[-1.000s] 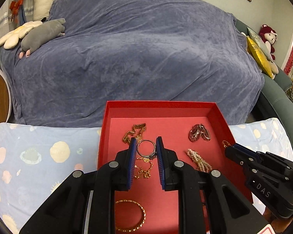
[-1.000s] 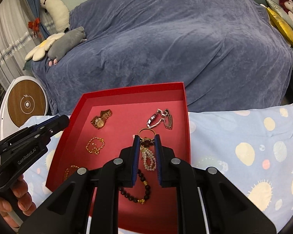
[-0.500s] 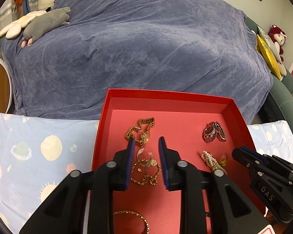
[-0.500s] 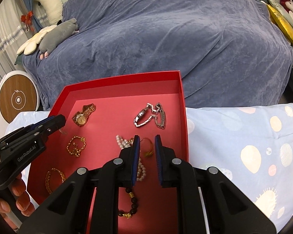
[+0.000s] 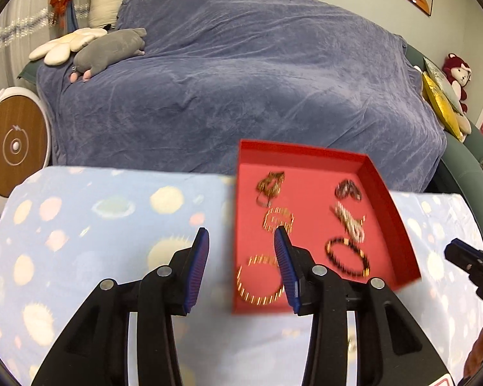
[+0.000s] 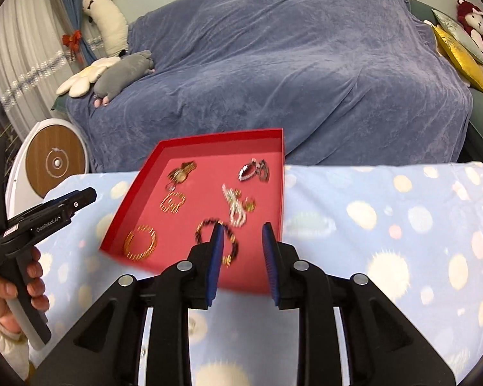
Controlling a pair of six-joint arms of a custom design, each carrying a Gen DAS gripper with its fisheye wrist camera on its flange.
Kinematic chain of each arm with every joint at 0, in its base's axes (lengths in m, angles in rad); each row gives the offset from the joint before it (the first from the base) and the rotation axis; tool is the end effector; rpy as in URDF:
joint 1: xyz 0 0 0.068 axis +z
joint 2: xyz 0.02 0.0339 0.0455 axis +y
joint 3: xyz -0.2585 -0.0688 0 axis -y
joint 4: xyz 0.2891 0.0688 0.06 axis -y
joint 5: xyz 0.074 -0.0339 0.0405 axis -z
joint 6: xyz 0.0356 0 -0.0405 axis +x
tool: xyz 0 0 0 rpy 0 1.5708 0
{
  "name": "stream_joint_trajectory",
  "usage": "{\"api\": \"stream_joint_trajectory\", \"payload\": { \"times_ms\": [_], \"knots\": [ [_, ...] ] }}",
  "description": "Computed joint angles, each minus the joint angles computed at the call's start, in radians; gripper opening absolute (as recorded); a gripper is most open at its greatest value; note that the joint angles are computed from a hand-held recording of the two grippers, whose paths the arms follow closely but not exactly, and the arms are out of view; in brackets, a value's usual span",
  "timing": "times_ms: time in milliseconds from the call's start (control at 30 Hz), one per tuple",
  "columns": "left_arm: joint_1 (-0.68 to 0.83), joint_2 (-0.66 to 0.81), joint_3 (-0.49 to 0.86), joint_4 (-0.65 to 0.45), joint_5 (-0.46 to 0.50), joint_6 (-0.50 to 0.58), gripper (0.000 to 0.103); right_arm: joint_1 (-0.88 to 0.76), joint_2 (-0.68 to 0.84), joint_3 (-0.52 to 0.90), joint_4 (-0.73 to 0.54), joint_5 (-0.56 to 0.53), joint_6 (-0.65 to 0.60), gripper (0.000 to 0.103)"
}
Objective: Organize jewelry
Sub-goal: 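Withdraw both tools from the box to the gold hoop earrings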
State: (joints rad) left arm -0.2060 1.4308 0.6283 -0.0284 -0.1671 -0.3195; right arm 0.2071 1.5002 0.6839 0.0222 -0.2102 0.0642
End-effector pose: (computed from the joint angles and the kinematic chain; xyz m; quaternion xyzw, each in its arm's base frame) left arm 0.2964 -0.0559 0.1227 -0.0828 0.9259 -0.0184 0.3681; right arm 0.3114 0.0730 0.1242 -0.1053 0.9152 0.1471 0.3600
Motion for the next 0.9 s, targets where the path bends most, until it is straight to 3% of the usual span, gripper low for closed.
{"api": "stream_joint_trajectory", "payload": {
  "times_ms": [200, 333, 500, 833, 900],
  "knots": [
    [-0.111, -0.308, -0.254, -0.079, -0.076, -0.07, 0.044, 0.021, -0.264, -0.273, 0.023, 0.04, 0.028, 0.032],
    [-0.216, -0.41, -0.371, -0.103, -0.079, -0.177, 0.058, 0.04, -0.314, -0.366, 0.029, 0.045, 0.048, 0.033],
    [-0.376, -0.267, -0.406, 0.009, -0.13, -0.267, 0.058, 0.113, -0.25, -0.388, 0.086, 0.098, 0.053, 0.032],
    [-0.515, 0.048, -0.336, 0.231, -0.173, -0.226, 0.058, 0.167, -0.152, -0.379, 0.145, 0.116, 0.059, 0.032],
    [-0.517, 0.093, -0.322, 0.259, -0.171, -0.211, 0.052, 0.166, -0.146, -0.376, 0.145, 0.116, 0.055, 0.032]
  ]
}}
